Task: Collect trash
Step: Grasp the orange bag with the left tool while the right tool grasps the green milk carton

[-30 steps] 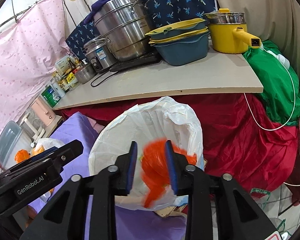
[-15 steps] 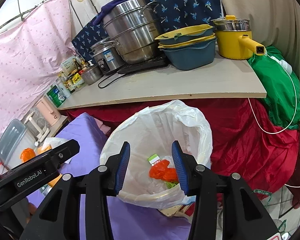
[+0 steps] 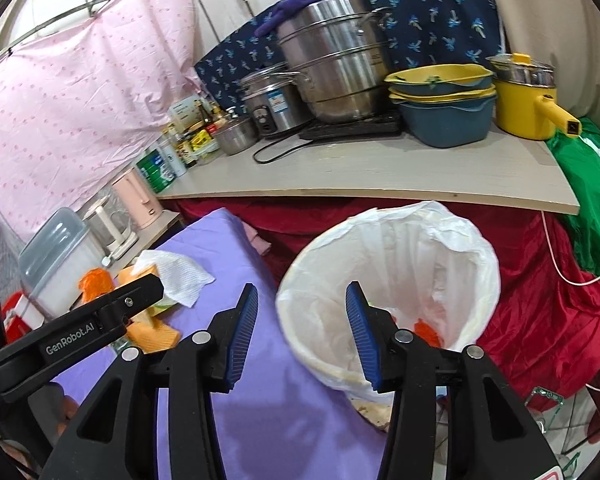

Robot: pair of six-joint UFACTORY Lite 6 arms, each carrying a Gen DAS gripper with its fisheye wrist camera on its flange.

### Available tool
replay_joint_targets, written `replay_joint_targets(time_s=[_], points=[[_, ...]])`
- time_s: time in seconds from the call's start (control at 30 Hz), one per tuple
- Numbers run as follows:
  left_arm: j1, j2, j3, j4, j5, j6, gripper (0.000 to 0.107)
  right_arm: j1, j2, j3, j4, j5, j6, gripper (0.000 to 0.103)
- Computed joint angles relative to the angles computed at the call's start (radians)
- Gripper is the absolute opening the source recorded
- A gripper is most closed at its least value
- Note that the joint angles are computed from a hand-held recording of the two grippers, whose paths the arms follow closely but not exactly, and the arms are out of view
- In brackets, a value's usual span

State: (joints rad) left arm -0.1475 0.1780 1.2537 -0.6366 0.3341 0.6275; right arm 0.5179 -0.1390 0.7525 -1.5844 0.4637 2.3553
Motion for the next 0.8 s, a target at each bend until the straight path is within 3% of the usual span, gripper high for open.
replay_joint_targets(time_s=[0.27, 0.43, 0.53, 0.8], points=[[0.163, -0.028, -0.030, -0.107, 0.045, 0.159, 0.074, 0.117, 0.151, 0.154, 0.042, 0.028, -0.036, 0.049], [0.290, -0.014, -0.022, -0.172, 0.084, 0.277, 0.075, 0.173, 0.257, 0.268, 0.065, 0.028, -0.063, 0.058], [0.351, 0.004, -0.007, -0.195, 0.100, 0.317, 0.080, 0.199, 0.329, 0.352, 0.100, 0.020, -0.115, 0.059], [0.518, 0.105, 0.103, -0.223, 0.150, 0.392, 0.083, 0.245, 0.554, 0.613, 0.226, -0.024, -0.293, 0.062]])
